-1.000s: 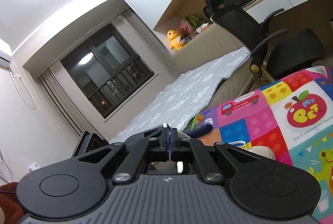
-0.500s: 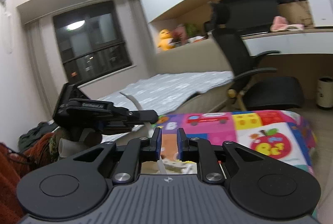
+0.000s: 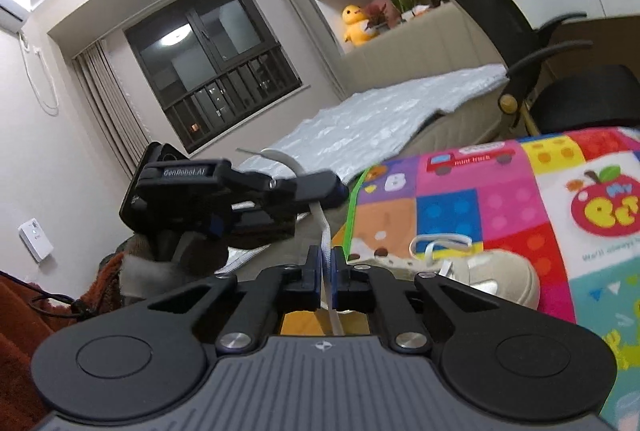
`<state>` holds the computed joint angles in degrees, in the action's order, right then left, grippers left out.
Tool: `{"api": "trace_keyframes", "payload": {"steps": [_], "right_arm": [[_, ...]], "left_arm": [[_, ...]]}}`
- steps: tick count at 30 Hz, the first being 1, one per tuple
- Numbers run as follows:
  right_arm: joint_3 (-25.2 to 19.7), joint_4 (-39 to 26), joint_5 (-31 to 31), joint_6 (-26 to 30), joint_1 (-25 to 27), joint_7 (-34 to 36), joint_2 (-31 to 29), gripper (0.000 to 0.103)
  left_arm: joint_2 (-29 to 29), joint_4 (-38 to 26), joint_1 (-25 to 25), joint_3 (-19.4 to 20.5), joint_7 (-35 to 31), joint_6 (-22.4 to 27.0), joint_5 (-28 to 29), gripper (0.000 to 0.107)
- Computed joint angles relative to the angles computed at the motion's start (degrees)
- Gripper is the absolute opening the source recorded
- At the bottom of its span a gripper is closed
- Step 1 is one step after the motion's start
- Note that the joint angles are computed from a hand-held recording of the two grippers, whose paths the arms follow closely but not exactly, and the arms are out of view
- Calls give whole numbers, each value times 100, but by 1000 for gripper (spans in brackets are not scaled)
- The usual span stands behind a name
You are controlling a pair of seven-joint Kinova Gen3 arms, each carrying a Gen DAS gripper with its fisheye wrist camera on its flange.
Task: Lace up shoes with both hands
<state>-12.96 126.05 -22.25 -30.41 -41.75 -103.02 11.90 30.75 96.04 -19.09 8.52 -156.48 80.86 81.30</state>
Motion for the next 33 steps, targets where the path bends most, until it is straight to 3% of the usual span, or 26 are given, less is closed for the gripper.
{"api": "trace_keyframes", "payload": {"steps": [2, 6, 14, 17, 21, 26, 27, 28, 30, 32, 33], "right_arm": [[7, 48, -95, -1, -43, 27, -19, 4], [-53, 141, -118, -3, -45, -120, -41, 4], [-173, 288, 392, -144, 64, -650, 51, 5], [-28, 200, 167, -37, -124, -243, -5, 16], [133, 69, -476, -10, -349, 543, -95, 20], [127, -170, -600, 61, -282, 896, 66, 23], [119, -201, -584, 61, -254, 858, 113, 19], [122, -217, -600, 55, -242, 824, 145, 7], [23, -169, -583, 17, -99, 625, 165, 1], [159, -46, -870, -3, -208, 601, 100, 1], [384, 27, -1103, 0, -421, 653, 56, 1]], "left_arm": [[-28, -14, 106, -207, -5, 47, 61, 4], [-70, -19, 680, -1142, -74, 368, 373, 4], [-131, -31, 672, -1230, -139, 350, 316, 4], [-124, -197, 691, -1177, -148, 367, 17, 4], [-135, -286, 218, -323, -149, 40, -514, 4], [-40, -366, -326, 639, -30, -272, -983, 4], [-34, -360, -481, 898, 0, -400, -1100, 4], [-58, -332, -578, 1053, -10, -534, -1146, 4], [-320, -125, -633, 1045, -307, -950, -1002, 18], [-768, -73, -420, 617, -772, -1416, -1020, 58], [-987, -152, -243, 351, -1005, -1649, -1168, 63]]}}
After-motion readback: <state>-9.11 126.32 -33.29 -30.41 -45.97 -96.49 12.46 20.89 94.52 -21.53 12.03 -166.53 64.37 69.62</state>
